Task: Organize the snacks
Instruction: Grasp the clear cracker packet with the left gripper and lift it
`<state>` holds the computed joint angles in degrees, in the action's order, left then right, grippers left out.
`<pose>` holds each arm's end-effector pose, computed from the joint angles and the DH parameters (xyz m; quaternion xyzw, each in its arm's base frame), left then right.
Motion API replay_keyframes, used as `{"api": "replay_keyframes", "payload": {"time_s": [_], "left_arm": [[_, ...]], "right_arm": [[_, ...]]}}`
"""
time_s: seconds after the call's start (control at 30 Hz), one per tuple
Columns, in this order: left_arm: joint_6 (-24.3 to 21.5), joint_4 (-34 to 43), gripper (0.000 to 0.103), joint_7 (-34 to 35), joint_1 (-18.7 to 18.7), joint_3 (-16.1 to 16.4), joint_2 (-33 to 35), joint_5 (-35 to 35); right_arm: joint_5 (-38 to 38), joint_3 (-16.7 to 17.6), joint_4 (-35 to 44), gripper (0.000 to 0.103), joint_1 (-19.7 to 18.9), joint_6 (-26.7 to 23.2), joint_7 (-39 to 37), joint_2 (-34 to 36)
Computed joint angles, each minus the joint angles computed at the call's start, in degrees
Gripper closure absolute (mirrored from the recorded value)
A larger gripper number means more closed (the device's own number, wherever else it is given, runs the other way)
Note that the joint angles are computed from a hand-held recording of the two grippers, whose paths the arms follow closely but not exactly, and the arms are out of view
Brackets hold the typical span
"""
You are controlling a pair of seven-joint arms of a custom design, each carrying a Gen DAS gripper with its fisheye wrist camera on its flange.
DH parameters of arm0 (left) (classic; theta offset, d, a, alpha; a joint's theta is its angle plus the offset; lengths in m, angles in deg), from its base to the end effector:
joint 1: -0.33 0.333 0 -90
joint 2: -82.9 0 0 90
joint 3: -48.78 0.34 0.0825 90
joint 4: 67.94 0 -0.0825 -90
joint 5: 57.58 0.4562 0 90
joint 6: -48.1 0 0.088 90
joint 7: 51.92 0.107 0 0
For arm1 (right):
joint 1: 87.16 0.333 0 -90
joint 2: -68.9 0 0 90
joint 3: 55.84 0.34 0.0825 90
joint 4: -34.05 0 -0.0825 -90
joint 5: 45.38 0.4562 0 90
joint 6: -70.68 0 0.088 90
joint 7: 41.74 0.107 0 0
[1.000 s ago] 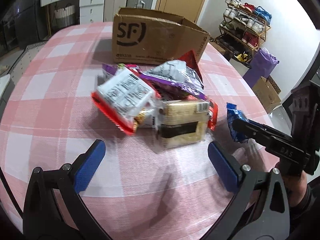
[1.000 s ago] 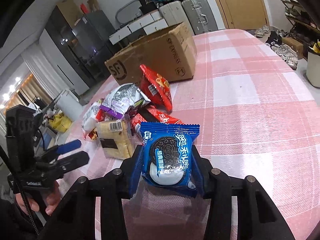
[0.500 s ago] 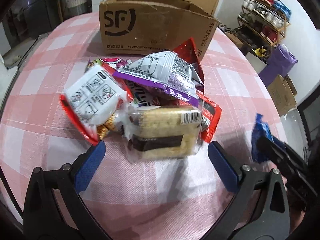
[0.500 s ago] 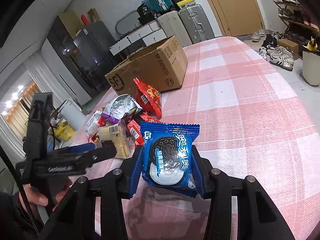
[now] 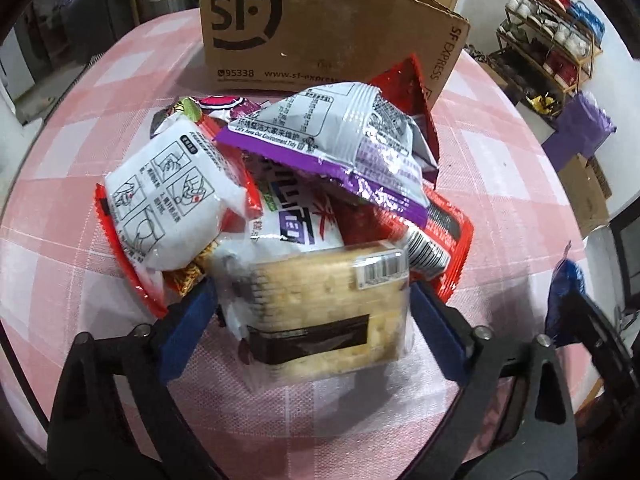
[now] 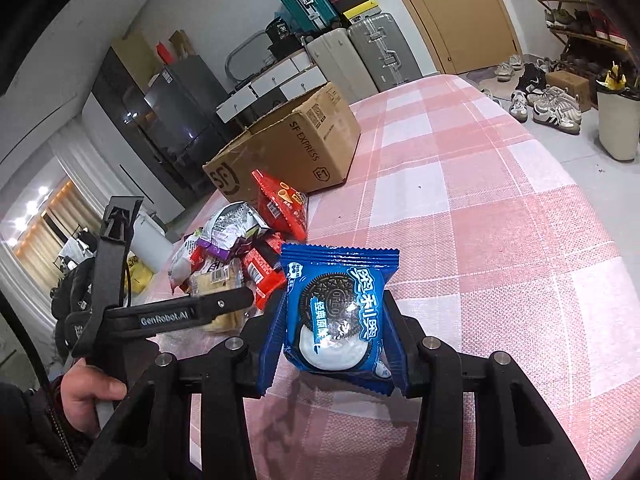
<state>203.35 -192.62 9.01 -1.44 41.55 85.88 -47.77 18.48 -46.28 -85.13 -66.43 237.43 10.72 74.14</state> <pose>0.6301 -0.1053 0.4007 -0.7552 0.6087 -0.1920 0.1493 0.5932 0.2808 0.4262 -0.6897 0.5822 -0.0263 0.4297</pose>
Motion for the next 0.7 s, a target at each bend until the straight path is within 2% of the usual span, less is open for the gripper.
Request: {"api": "replay_keyframes", "payload": {"time_s": [0.1, 0.27, 0.4, 0.53, 0.7], "left_arm": [[1.8, -0.7, 0.024, -1.1, 0.1, 0.3, 0.1, 2.3], [4.0, -2.2, 0.044, 4.0, 0.2, -0.2, -0.8, -0.3], [4.9, -4.9, 0.045, 10.5, 0.0, -0.5, -3.1, -5.0], [5.6, -6.6, 0.045, 20.0, -1.1, -0.1, -4.7, -14.9], [6.9, -8.7, 0.045, 24.4, -2.0, 1.0, -7.2, -19.5]], "right_arm": [[-0.2, 0.1, 0.3, 0.058, 0.1, 0.3, 0.2, 0.3], [-1.0, 0.2, 0.1, 0.058, 0.3, 0.8, 0.9, 0.2], [-1.9, 0.2, -0.1, 0.058, 0.5, 1.4, 1.6, -0.2], [-2.5, 0.3, -0.5, 0.058, 0.8, 2.0, 2.1, -0.7], [-3.0, 0.2, -0.8, 0.058, 1.3, 2.5, 2.3, -1.4]]}}
